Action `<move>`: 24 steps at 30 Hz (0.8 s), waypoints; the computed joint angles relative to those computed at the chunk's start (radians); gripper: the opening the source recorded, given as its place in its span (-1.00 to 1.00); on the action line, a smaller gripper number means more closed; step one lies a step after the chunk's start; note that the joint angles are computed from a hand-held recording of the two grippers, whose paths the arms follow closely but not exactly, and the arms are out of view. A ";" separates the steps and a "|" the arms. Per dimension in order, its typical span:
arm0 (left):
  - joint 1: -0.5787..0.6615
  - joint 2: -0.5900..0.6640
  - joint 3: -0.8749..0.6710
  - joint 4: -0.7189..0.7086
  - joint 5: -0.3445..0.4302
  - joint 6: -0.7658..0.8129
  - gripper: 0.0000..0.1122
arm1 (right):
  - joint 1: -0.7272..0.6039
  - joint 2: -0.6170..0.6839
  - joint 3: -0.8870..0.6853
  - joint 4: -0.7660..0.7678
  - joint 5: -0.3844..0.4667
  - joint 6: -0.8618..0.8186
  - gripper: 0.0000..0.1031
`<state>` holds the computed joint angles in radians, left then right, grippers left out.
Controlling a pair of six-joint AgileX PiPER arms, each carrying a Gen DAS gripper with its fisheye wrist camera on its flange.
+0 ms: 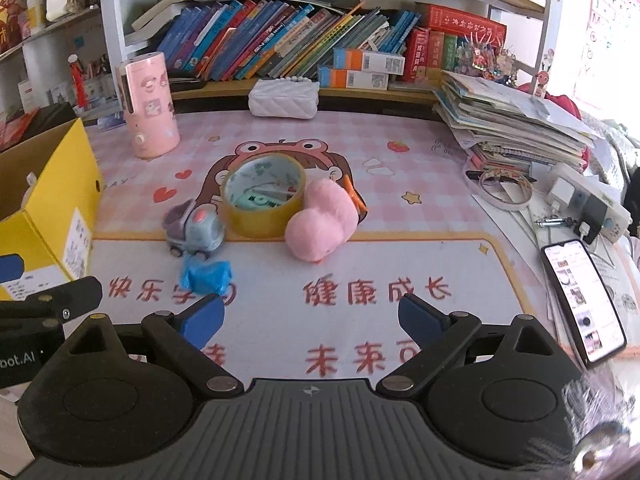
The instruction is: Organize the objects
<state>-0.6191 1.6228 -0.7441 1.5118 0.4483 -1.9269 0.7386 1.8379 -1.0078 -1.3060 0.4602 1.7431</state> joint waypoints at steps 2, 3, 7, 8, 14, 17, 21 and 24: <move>0.001 0.018 -0.026 -0.029 0.000 0.024 0.58 | -0.026 0.006 -0.009 -0.005 -0.026 -0.020 0.85; 0.000 0.029 -0.039 -0.036 0.003 0.028 0.58 | -0.038 0.009 -0.015 -0.009 -0.040 -0.029 0.85; -0.001 0.066 -0.084 -0.082 0.022 0.059 0.56 | -0.088 0.030 -0.043 -0.019 -0.093 -0.063 0.85; 0.000 0.076 -0.096 -0.099 0.027 0.071 0.56 | -0.100 0.036 -0.052 -0.010 -0.106 -0.083 0.85; 0.011 0.136 -0.174 -0.174 0.042 0.143 0.55 | -0.157 0.076 -0.106 0.034 -0.181 -0.180 0.80; 0.021 0.166 -0.215 -0.217 0.039 0.191 0.44 | -0.180 0.104 -0.142 0.069 -0.198 -0.230 0.80; 0.041 0.219 -0.283 -0.336 -0.004 0.336 0.28 | -0.216 0.148 -0.208 0.208 -0.199 -0.366 0.70; 0.058 0.261 -0.330 -0.441 -0.059 0.458 0.28 | -0.243 0.176 -0.250 0.279 -0.198 -0.432 0.68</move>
